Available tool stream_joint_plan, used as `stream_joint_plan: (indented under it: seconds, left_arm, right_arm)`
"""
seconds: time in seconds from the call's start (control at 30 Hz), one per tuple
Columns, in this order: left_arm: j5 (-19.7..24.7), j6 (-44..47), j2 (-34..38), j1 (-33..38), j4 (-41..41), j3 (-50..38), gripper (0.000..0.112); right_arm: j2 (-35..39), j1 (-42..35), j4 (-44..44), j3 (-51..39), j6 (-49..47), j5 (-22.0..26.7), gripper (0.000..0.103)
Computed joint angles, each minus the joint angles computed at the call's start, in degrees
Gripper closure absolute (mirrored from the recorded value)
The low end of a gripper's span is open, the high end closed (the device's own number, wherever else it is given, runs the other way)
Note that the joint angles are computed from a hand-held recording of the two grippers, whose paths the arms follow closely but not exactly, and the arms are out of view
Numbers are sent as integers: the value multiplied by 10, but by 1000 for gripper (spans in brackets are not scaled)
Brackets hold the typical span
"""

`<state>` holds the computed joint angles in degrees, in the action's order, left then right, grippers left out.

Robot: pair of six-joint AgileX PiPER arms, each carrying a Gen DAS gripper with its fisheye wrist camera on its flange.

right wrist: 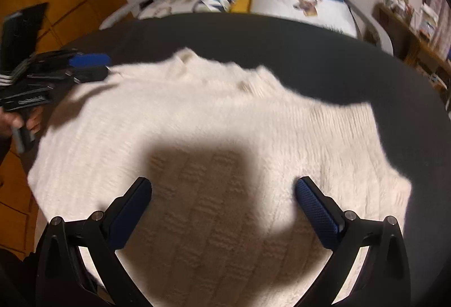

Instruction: Fold clothes

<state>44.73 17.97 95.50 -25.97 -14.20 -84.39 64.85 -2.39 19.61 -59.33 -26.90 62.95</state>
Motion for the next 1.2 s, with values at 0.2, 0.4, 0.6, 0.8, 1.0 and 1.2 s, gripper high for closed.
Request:
stream_joint_plan:
  seconds: [0.2,0.4,0.6,0.8,1.0,1.2]
  left_arm:
    - [120,131,110,16,-75,-129,75]
    - [203,170,164,66,-190,-171,75]
    - [205,199,129,47,-165,-144,96]
    - [79,93,62,-13,-46,-67,107]
    - [-1,-48,55,-31,45,-38,107]
    - [-7,-59,67,-33,50,-35,104]
  right_arm:
    - [6,43,52,11,-30,-27,0]
    - [15,34,94,36,-63,-47,0]
    - [29,35,81,30,-61,-55,0]
    - [39,82,10,9,-2,-79,0]
    - [59,122,-47,-36,27,-107,0]
    - [106,90,21,20,-8,-156,0]
